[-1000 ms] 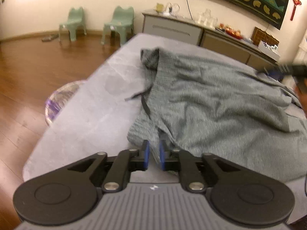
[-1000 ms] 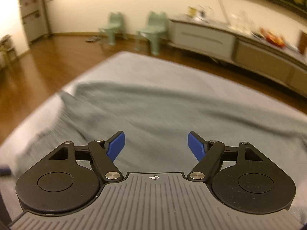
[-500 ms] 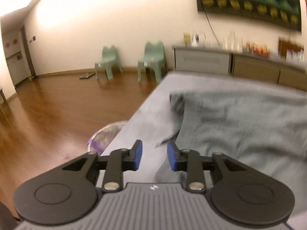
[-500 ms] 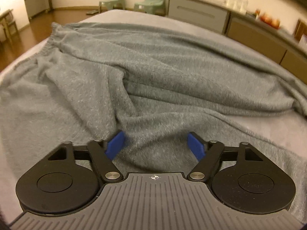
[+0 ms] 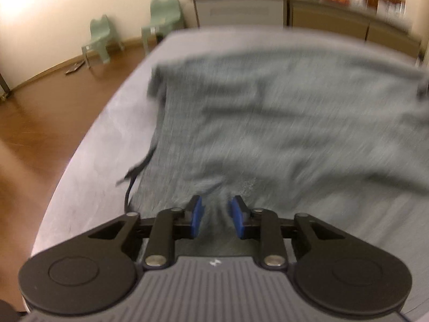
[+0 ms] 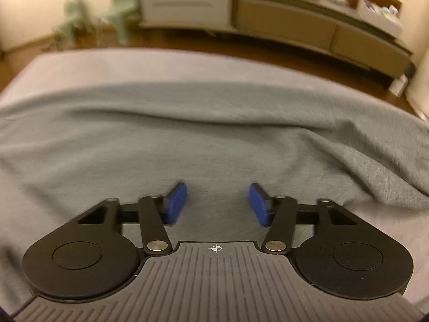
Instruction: Fold clothes
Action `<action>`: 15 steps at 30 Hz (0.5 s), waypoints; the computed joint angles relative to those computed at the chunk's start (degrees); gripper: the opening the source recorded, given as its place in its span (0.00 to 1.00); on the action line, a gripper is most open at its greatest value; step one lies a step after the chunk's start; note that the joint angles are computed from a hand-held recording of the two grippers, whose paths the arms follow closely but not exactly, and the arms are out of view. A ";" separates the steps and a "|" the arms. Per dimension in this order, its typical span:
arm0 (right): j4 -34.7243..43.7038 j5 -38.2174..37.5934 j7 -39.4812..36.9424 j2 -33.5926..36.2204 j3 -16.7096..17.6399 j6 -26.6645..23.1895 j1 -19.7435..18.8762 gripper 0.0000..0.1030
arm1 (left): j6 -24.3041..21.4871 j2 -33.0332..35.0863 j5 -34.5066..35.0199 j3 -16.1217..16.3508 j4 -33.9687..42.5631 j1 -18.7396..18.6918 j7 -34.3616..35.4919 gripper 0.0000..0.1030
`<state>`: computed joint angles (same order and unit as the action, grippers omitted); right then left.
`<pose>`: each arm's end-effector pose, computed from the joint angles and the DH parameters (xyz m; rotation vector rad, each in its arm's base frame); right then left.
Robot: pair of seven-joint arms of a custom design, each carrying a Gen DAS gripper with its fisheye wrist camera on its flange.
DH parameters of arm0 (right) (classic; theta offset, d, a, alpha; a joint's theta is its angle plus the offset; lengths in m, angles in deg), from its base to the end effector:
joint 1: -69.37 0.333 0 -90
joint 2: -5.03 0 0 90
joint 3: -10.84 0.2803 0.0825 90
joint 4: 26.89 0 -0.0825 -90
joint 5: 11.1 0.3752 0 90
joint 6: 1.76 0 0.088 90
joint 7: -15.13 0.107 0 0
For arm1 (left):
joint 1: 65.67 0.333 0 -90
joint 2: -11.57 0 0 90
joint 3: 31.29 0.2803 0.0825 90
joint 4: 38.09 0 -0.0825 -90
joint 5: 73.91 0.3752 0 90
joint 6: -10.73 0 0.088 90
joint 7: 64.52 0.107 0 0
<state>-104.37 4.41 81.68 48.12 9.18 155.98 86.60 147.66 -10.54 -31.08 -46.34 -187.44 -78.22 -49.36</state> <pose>0.7247 0.1966 0.3285 -2.1788 1.3234 -0.5017 0.3824 -0.1882 0.3689 -2.0239 1.4774 -0.2428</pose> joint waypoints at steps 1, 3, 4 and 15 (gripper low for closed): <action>3.23 0.31 1.14 2.42 -0.42 0.16 -0.33 0.63 | -1.37 0.20 0.24 -0.39 0.37 0.05 0.27 0.33; 10.51 0.35 3.24 7.34 -1.20 -1.12 -1.18 0.67 | -3.87 1.11 0.27 -0.85 1.51 0.05 0.25 0.33; 14.04 -1.26 4.73 9.57 -0.35 -2.01 -2.50 0.68 | -5.16 1.69 0.30 -1.08 2.36 -0.02 0.19 0.33; 10.07 10.11 4.62 6.50 -5.03 6.18 -15.74 0.74 | -7.76 11.44 8.92 -2.74 15.96 -1.24 -4.45 0.31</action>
<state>-94.30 14.52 86.30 54.62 4.15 162.16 70.86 139.90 0.90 -22.16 -49.08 -171.48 -79.46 -53.81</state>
